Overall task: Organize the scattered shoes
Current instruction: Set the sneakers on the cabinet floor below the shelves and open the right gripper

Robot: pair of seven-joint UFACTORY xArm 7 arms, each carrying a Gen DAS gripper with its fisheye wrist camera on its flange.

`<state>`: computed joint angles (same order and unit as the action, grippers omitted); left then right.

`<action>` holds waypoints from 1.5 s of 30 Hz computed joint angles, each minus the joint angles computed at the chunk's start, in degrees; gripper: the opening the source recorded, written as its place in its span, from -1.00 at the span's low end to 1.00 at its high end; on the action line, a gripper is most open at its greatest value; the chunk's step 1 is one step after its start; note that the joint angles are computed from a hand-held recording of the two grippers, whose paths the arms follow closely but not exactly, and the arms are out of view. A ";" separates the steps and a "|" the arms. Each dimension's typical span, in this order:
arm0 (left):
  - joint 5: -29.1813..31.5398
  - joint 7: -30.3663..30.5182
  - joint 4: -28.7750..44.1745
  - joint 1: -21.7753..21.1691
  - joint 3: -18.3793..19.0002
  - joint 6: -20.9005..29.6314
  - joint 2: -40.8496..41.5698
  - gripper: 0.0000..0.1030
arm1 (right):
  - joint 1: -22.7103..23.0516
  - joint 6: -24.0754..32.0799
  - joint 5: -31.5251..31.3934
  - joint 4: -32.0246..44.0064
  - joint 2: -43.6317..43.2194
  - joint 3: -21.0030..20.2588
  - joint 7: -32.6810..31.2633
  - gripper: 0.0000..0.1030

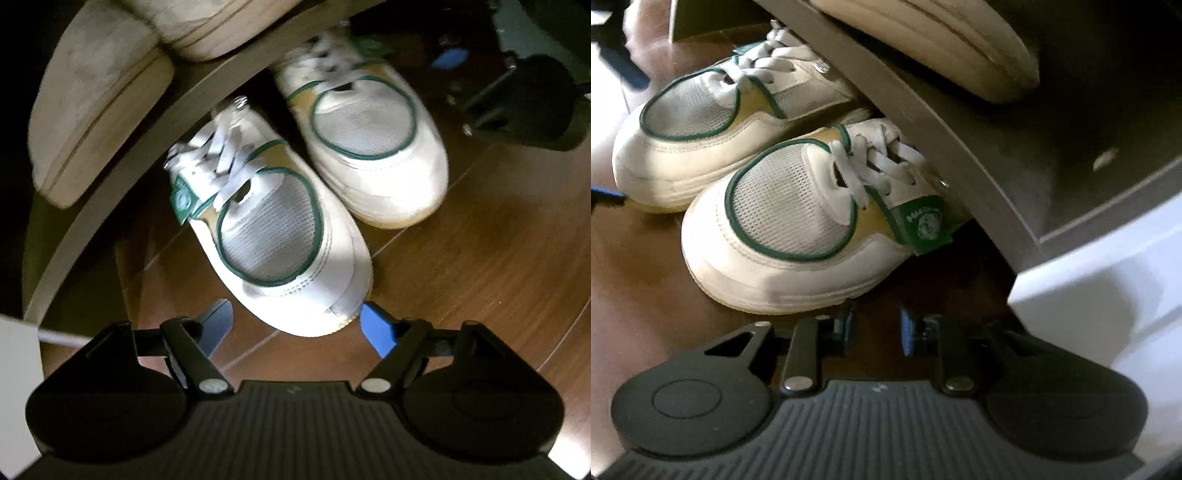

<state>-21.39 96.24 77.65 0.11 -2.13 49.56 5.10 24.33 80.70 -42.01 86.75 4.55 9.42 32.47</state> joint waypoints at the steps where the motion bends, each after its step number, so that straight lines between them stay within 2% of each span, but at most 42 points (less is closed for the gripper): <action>1: -0.23 0.83 -0.28 0.03 -0.07 -0.19 -0.02 0.59 | 0.26 -0.58 -1.81 -1.33 -0.48 0.21 -1.72 -0.86; 5: -1.29 4.64 -2.87 -0.28 -0.46 -3.60 -0.43 0.62 | 0.67 -4.16 -9.83 -7.55 -3.01 1.13 -7.84 -0.87; 6: -1.49 5.03 -3.14 -0.35 -0.47 -4.06 -0.40 0.66 | 0.45 -5.16 -10.97 -8.69 -3.59 1.19 -8.09 -0.92; 10: -2.09 5.91 -3.07 -0.18 -0.32 -4.37 -0.15 0.64 | -0.52 -7.29 -12.90 -11.04 -5.72 1.78 -6.67 -0.91; 12: -3.17 6.43 -4.12 0.30 0.08 -4.01 -1.70 0.55 | -0.79 -7.58 -10.25 -10.45 -7.70 2.39 -3.74 -0.87; 13: -3.58 5.76 -4.01 0.63 0.52 -2.21 -2.48 0.55 | -2.00 -8.24 -6.83 -9.85 -9.61 3.78 -1.79 -0.87; 14: -3.81 4.57 -3.52 1.07 1.14 0.75 -3.30 0.54 | -1.20 -9.41 -1.00 -8.59 -11.42 2.78 1.86 -0.87; 15: -3.60 3.14 -2.99 1.22 1.51 3.26 -3.78 0.48 | 1.48 -11.04 5.00 -7.66 -12.87 -0.42 6.14 -0.86; 16: -3.24 1.66 -2.49 1.20 1.71 5.38 -4.11 0.45 | 1.77 -12.93 10.99 -7.42 -14.04 -1.71 8.01 -0.86; 17: -2.94 0.50 -1.79 1.36 2.06 8.37 -4.29 0.43 | -0.24 -15.24 15.68 -7.75 -14.90 -0.60 9.63 -0.87; 18: -2.81 -0.18 -1.71 1.37 2.20 10.22 -4.59 0.42 | -1.96 -17.65 17.96 -8.83 -14.12 2.90 13.66 -0.86; 19: -2.62 -0.12 -1.34 1.66 2.62 12.86 -4.78 0.42 | -2.47 -19.92 18.44 -10.28 -13.25 5.23 17.32 -0.87; 20: -1.66 0.13 -0.07 2.18 3.21 17.05 -4.49 0.41 | -2.23 -22.15 19.25 -11.87 -13.07 5.77 19.43 -0.88; 21: -0.87 -0.13 0.37 2.20 3.17 18.99 -4.25 0.38 | -2.09 -22.55 20.13 -11.63 -12.20 6.07 20.73 -0.87; 24: -0.54 0.06 -2.02 1.90 2.71 16.98 -3.89 0.38 | -2.74 -25.05 20.65 -10.38 -6.40 4.49 24.29 -0.87; 26: -1.09 -2.29 -1.90 1.69 2.52 15.85 -3.31 0.34 | -2.63 -26.42 20.92 -10.91 -5.57 3.43 25.74 -0.98; 33: -1.10 -4.70 -1.85 0.89 1.58 11.85 -2.31 0.34 | -1.47 -26.66 17.63 -9.91 -2.75 2.26 27.17 -1.00; 34: -0.98 -5.49 -1.89 0.82 1.53 11.51 -2.37 0.34 | -1.22 -26.19 17.44 -9.50 -2.36 2.13 26.87 -1.00; 36: -0.64 -7.79 -3.14 0.66 1.55 10.33 -3.82 0.30 | -0.45 -23.04 17.01 -7.77 -1.88 2.17 25.02 -0.86; 39: 0.50 -13.18 -5.55 0.27 2.99 13.06 -9.47 0.30 | 0.30 -18.69 19.54 -5.82 -3.49 2.30 23.83 -0.86; 40: 1.16 -17.56 -6.37 2.13 2.27 15.38 -12.84 0.30 | 0.72 -15.81 20.55 -4.66 -4.75 2.74 23.80 -0.86; 42: 3.11 -25.63 -5.46 1.70 4.15 20.04 -16.57 0.32 | 1.69 -8.73 21.99 -1.09 -7.02 4.11 24.23 -0.85; 44: 6.43 -36.45 -0.75 3.58 4.82 28.90 -21.29 0.32 | 3.18 1.59 22.03 5.93 -8.20 6.37 26.73 -0.84; 45: 7.46 -39.85 1.67 3.11 5.41 31.64 -21.75 0.32 | 4.06 6.78 21.06 10.65 -7.86 7.67 28.55 -0.81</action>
